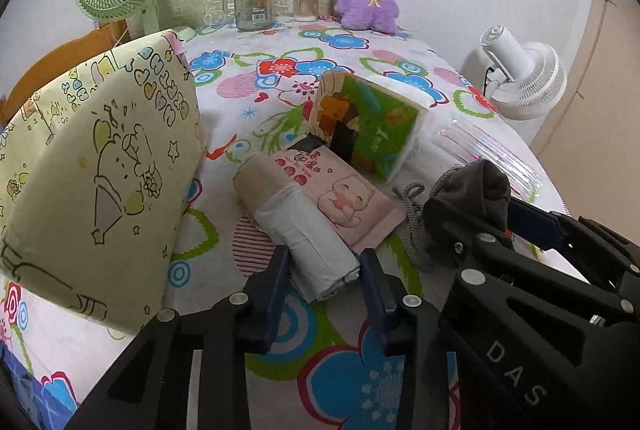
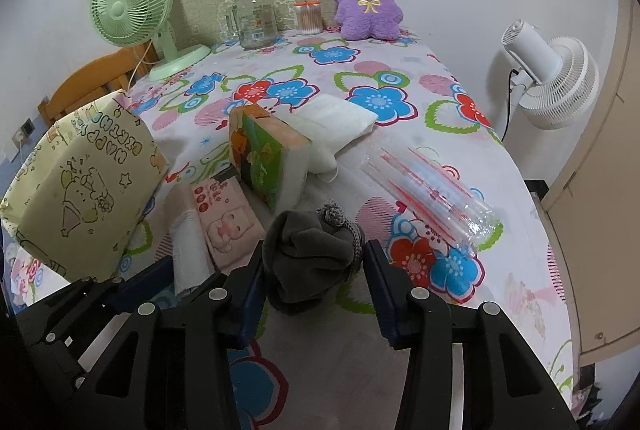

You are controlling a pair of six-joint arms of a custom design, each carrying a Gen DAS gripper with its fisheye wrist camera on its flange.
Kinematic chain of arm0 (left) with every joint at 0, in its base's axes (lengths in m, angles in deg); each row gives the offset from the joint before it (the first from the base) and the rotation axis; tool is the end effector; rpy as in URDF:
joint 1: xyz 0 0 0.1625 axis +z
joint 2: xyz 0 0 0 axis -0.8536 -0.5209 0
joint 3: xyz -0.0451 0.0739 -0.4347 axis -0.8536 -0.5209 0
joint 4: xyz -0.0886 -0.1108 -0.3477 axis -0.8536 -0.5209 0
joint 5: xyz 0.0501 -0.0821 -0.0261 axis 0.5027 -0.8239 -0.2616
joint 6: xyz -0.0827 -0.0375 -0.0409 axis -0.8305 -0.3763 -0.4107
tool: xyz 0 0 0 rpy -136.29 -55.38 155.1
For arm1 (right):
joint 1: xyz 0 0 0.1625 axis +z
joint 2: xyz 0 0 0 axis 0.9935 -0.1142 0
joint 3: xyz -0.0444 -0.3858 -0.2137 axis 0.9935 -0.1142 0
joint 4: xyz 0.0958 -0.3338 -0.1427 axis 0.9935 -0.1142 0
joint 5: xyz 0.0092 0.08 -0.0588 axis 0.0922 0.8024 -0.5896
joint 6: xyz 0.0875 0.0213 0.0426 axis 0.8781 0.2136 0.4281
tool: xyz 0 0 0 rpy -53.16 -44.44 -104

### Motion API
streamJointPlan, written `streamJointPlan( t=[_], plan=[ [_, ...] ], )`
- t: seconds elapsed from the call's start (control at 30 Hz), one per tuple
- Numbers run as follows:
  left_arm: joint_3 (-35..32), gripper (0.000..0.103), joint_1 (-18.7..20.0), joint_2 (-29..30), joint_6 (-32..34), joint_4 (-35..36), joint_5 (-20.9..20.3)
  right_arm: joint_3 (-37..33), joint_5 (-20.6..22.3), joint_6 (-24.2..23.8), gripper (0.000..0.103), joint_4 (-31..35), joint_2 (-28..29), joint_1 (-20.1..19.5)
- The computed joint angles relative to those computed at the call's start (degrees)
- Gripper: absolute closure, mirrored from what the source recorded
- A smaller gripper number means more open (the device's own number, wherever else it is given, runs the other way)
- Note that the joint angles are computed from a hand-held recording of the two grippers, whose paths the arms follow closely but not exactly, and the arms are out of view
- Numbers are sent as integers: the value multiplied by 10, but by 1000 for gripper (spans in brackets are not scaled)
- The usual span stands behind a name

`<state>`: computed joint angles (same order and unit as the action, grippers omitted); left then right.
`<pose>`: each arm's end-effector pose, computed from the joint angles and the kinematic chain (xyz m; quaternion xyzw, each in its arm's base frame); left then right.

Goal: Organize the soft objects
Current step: 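Grasp the white rolled towel with the left gripper while the right gripper grasps the grey sock, then carry the white towel and grey sock up toward the fabric box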

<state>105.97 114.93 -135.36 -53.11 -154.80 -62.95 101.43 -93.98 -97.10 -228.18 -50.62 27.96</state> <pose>-0.0933 -0.5225 0.1814 0.1020 0.8823 -0.3043 0.3442 0.2999 -0.5605 -0.0238 0.2167 -0.8891 0.2849 0.2854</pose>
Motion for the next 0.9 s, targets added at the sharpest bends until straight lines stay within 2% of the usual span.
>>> streamJointPlan(
  t=[0.9],
  plan=[
    [41, 69, -49, -36, 24, -28, 10, 52, -9, 8, 54, -63, -27, 35]
  ],
)
